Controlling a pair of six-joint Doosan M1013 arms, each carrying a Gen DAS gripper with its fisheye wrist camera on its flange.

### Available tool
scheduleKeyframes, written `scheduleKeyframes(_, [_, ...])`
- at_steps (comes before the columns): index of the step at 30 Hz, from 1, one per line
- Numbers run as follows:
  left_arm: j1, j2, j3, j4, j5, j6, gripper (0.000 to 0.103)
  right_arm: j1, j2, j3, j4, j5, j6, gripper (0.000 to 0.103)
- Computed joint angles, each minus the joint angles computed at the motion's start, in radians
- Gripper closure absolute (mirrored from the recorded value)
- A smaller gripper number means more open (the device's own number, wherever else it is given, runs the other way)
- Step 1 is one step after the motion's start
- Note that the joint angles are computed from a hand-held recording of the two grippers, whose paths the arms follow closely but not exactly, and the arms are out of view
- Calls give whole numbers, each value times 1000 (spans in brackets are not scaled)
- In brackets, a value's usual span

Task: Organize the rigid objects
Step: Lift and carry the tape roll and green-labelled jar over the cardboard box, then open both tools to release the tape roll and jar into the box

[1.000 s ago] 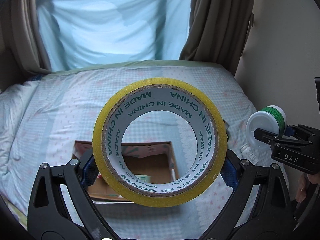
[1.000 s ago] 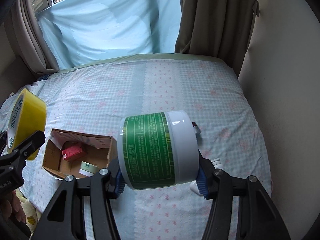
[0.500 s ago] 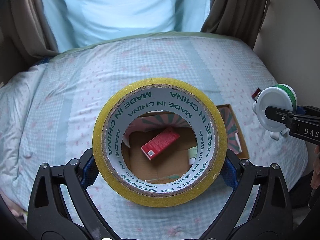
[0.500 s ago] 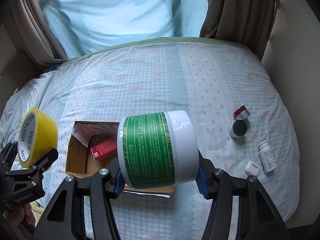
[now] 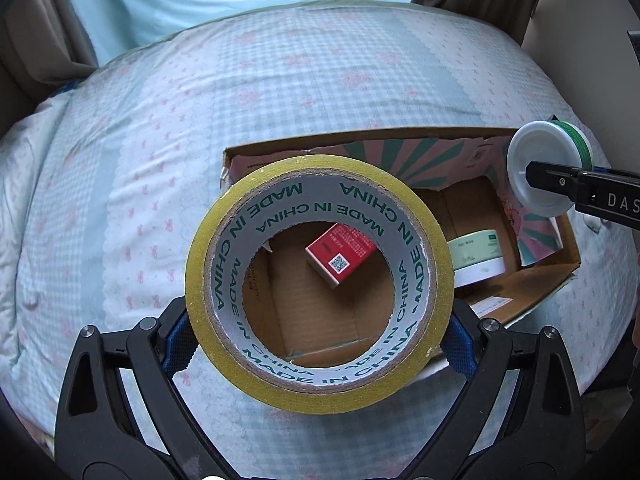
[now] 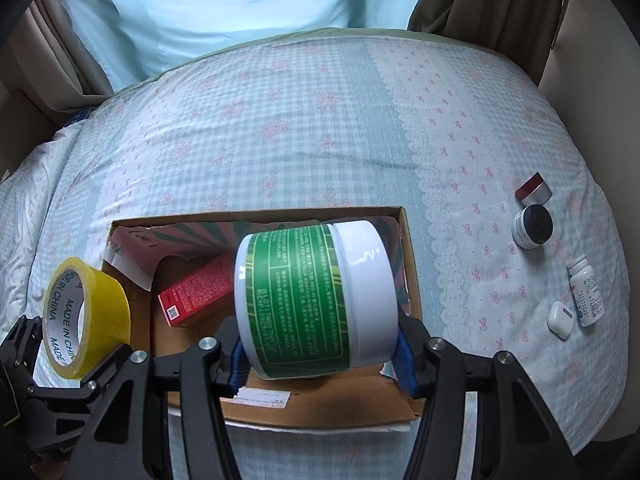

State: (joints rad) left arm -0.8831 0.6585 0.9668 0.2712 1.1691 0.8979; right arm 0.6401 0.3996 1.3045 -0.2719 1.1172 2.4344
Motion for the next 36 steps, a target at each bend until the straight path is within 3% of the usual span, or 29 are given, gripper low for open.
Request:
scheduleKeyframes(8, [-1, 13, 41, 27, -60, 33, 7, -6, 32, 18, -48, -9, 19, 50])
scheduleKeyframes(24, [-8, 41, 3, 27, -29, 70, 7, -11, 47, 15, -33, -8, 15, 50])
scheduleKeyframes(29, [3, 54, -23, -52, -9, 126, 7, -12, 45, 19, -29, -27, 11, 49])
scheduleKeyframes(31, [6, 55, -28, -78, 3, 134, 2, -2, 37, 26, -88, -48, 42, 28])
scheduleKeyframes(32, [5, 52, -24, -76, -2, 138, 0, 2, 32, 29, -113, -63, 43, 0])
scheduleKeyframes(36, [-4, 39, -17, -40, -20, 134, 0, 3, 30, 21, -113, -79, -15, 0])
